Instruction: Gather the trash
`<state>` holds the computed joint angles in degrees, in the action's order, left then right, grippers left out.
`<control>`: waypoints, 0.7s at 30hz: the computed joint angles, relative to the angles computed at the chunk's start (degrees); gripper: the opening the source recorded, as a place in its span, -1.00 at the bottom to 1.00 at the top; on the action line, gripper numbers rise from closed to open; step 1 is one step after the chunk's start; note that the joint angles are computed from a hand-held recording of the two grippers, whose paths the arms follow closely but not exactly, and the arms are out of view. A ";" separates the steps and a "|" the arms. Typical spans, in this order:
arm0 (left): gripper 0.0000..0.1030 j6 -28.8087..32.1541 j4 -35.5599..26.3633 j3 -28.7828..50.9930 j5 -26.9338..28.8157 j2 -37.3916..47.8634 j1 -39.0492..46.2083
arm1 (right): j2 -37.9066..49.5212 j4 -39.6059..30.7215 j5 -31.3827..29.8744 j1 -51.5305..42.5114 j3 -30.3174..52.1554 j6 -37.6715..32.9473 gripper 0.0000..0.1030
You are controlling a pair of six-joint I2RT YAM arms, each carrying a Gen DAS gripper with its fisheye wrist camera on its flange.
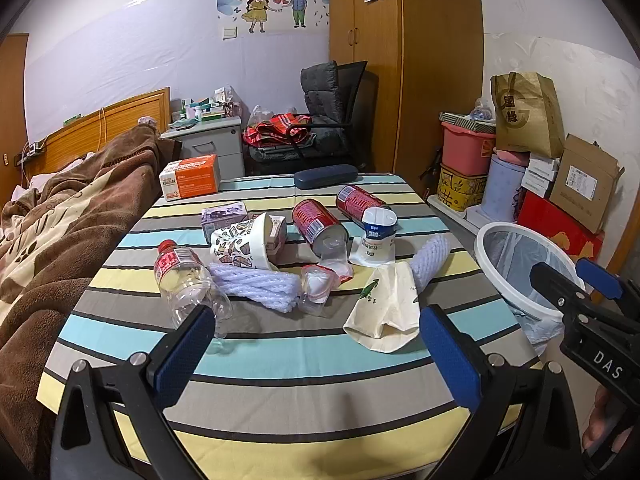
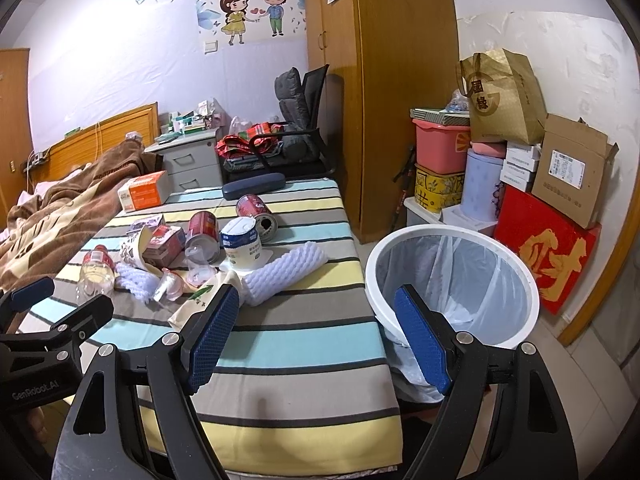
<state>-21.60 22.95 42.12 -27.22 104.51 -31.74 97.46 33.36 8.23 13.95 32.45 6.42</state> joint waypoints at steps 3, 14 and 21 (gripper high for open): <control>1.00 -0.03 0.07 -0.02 0.02 0.02 0.00 | -0.35 -0.33 0.10 0.06 -0.01 -0.02 0.59; 1.00 0.01 0.07 0.07 0.00 0.12 0.05 | -0.83 -0.63 0.48 0.23 -0.01 -0.15 0.59; 1.00 -0.03 0.22 -0.14 -0.04 -0.02 -0.02 | -0.66 -0.39 0.50 0.31 -0.05 -0.07 0.59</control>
